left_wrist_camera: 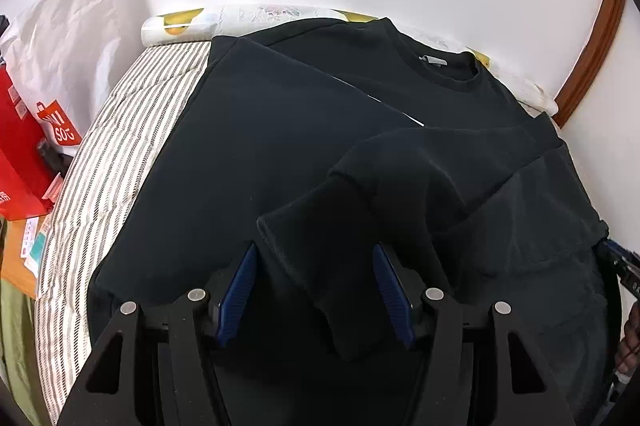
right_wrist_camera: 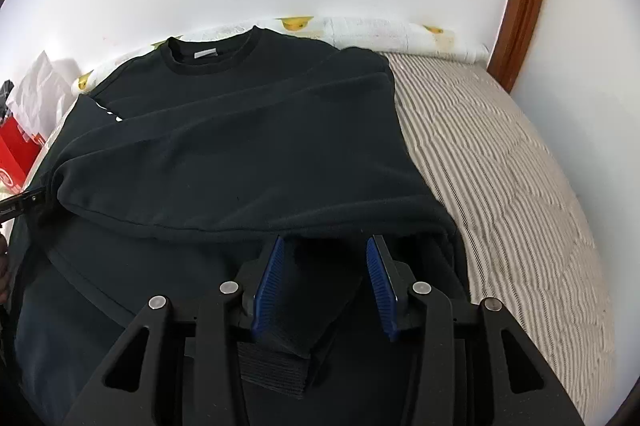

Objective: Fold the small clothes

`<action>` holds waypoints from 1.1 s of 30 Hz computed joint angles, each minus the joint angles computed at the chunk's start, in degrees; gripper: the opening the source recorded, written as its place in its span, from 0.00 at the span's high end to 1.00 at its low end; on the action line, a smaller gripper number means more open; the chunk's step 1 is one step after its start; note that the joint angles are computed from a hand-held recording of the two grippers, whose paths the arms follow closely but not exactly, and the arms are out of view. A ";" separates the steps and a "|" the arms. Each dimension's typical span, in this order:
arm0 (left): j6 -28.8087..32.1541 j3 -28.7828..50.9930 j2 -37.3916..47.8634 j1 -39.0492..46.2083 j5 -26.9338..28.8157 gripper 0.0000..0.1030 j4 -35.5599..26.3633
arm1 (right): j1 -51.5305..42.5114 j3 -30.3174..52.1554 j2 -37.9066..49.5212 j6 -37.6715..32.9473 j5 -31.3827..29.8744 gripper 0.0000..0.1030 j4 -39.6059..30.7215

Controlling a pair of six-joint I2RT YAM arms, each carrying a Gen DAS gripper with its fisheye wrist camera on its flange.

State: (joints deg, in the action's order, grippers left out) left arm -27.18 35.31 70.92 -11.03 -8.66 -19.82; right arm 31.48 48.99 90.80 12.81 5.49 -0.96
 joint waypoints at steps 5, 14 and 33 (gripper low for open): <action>-0.78 1.37 0.50 -3.09 -6.30 0.75 -1.46 | -0.15 0.53 2.19 0.83 0.61 0.58 0.24; 2.32 -1.58 -7.91 2.12 -0.20 0.88 -1.62 | 0.84 1.32 3.21 0.70 4.17 0.57 -0.86; 4.38 -1.60 -15.18 8.95 4.76 0.88 -5.94 | -0.66 1.04 3.29 0.25 3.28 0.57 -1.47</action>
State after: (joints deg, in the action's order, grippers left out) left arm -22.81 33.71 55.74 -2.08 -3.89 -25.76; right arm 30.82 50.02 94.09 13.06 8.77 -2.42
